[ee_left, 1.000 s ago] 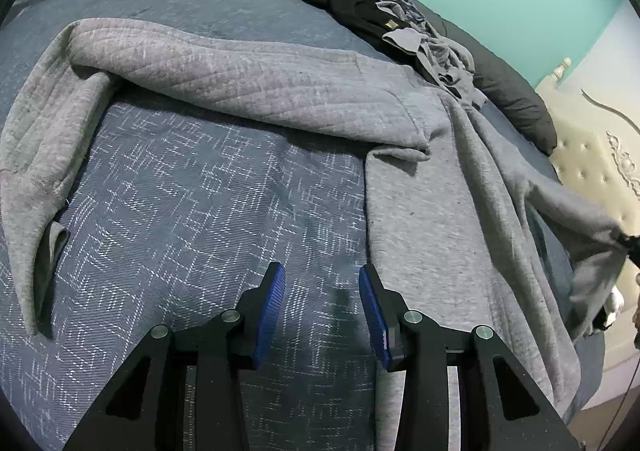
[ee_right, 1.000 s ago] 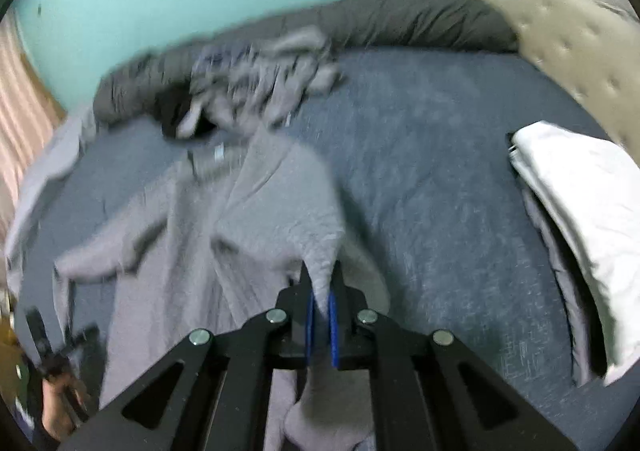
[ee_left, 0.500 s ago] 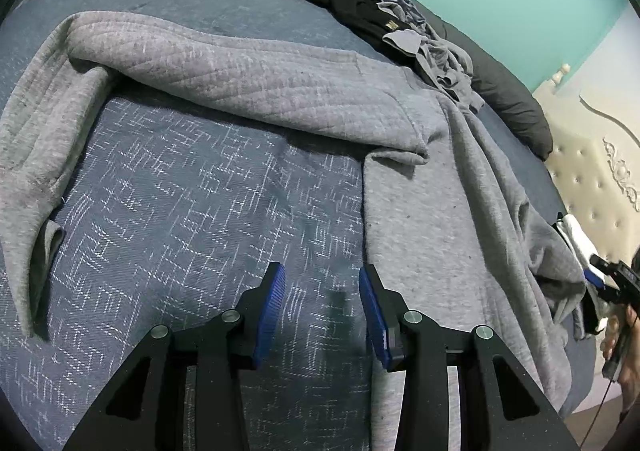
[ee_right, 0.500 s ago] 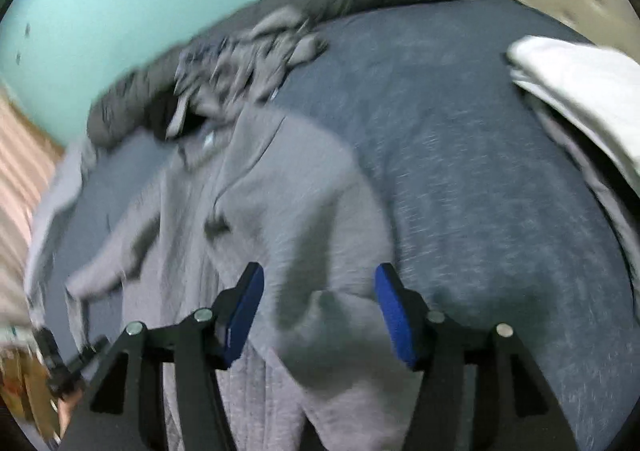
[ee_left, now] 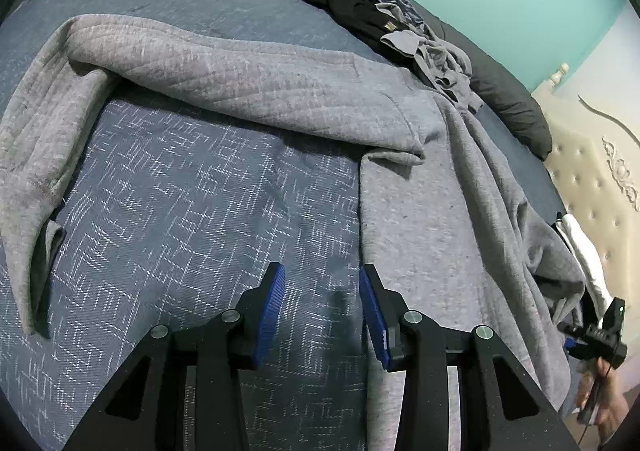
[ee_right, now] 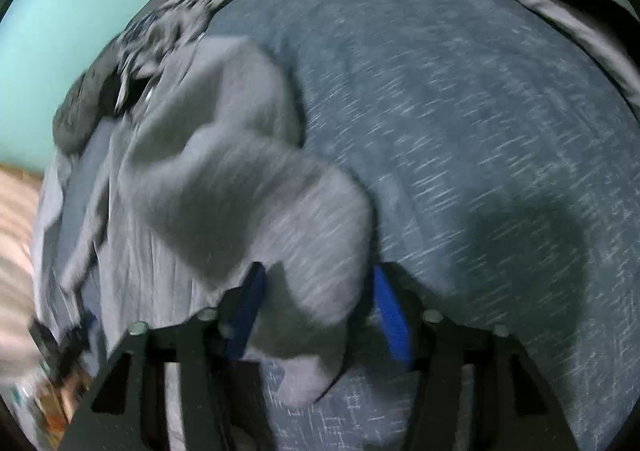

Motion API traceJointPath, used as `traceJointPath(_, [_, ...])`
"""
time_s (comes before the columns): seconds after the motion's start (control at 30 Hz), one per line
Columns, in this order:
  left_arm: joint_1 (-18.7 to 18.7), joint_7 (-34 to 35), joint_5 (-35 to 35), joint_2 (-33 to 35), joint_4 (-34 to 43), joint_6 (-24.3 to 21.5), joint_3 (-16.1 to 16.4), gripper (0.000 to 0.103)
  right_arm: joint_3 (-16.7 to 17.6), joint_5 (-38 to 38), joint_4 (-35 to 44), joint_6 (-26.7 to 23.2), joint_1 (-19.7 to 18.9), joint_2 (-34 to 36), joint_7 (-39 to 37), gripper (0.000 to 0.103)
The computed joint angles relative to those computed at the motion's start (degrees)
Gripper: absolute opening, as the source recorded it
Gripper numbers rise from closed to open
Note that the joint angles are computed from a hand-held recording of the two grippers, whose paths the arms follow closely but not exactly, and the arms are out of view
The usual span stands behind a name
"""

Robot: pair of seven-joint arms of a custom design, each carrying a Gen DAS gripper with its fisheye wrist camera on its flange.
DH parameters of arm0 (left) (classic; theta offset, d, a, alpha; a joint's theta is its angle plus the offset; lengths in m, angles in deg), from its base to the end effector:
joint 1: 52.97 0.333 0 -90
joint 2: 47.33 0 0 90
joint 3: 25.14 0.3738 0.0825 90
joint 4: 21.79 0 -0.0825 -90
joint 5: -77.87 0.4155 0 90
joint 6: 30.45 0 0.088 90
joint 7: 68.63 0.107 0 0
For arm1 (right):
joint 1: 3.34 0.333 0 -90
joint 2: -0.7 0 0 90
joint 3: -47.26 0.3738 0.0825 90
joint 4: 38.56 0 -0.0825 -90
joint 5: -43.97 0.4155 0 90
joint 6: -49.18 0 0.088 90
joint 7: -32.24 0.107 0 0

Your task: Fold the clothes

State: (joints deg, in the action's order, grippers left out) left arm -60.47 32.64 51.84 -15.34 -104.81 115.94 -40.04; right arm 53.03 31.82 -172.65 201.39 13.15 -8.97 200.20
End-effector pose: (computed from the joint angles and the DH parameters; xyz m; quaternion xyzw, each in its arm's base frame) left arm 0.7665 -0.2557 0.4688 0.5934 -0.7244 0.3506 0.0099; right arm 0.4926 0.2101 0.4938 -0.3613 0.8982 -0.0572 0.2437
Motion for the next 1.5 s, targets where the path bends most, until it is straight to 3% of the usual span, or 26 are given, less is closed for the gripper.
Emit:
traceJointPath(0.07, [0.0, 0.1, 0.0, 0.0, 0.0, 0.0, -0.1, 0.042, 0.2, 0.1, 0.9, -0.8, 0.4, 0.9, -1.1, 0.021])
traceJointPath(0.17, [0.0, -0.2, 0.1, 0.1, 0.2, -0.5, 0.1, 0.042, 0.4, -2.1, 1.8, -1.7, -0.1, 1.0, 0.1, 0.012])
traceJointPath(0.4, [0.4, -0.7, -0.4, 0.2, 0.6, 0.3, 0.0, 0.042, 0.1, -10.5, 6.3, -10.3, -3.0, -3.3, -0.1, 0.011])
traceJointPath(0.8, [-0.4, -1.3, 1.4, 0.3, 0.4, 0.2, 0.5, 0.042, -1.2, -18.5, 15.5, -26.9, -9.4, -10.3, -9.4, 0.011])
traceJointPath(1.07, [-1.2, -1.6, 2.9, 1.0, 1.4, -0.4, 0.8, 0.042, -1.1, -25.5, 20.9, -39.9, -14.1, -10.0, -11.0, 0.01])
traceJointPath(1.13, [-1.4, -1.7, 3.5, 1.2, 1.7, -0.7, 0.9, 0.042, -1.0, -27.0, 22.0, -43.4, -14.7, -9.0, -10.5, 0.012])
traceJointPath(1.23, [-1.7, -1.7, 4.1, 1.4, 2.1, -1.1, 1.0, 0.042, -0.9, -29.1, 22.1, -46.3, -14.6, -7.9, -8.6, 0.029])
traceJointPath(1.3, [-1.9, -1.9, 4.4, 1.6, 2.4, -1.2, 1.1, 0.042, -1.0, -30.6, 21.1, -45.0, -14.1, -8.2, -7.2, 0.057])
traceJointPath(1.33, [-2.0, -2.0, 4.6, 1.6, 2.5, -1.2, 1.1, 0.042, -1.1, -31.4, 20.5, -44.1, -13.9, -8.4, -6.6, 0.061])
traceJointPath(1.4, [-2.0, -2.1, 4.7, 1.6, 2.5, -1.4, 1.1, 0.042, -0.7, -33.1, 19.1, -42.2, -13.6, -9.2, -4.3, 0.061])
traceJointPath(1.5, [-1.9, -1.3, 4.5, 1.2, 2.3, -1.5, 0.6, 0.042, -2.1, -30.4, 16.1, -33.9, -12.5, -10.8, -2.6, 0.061])
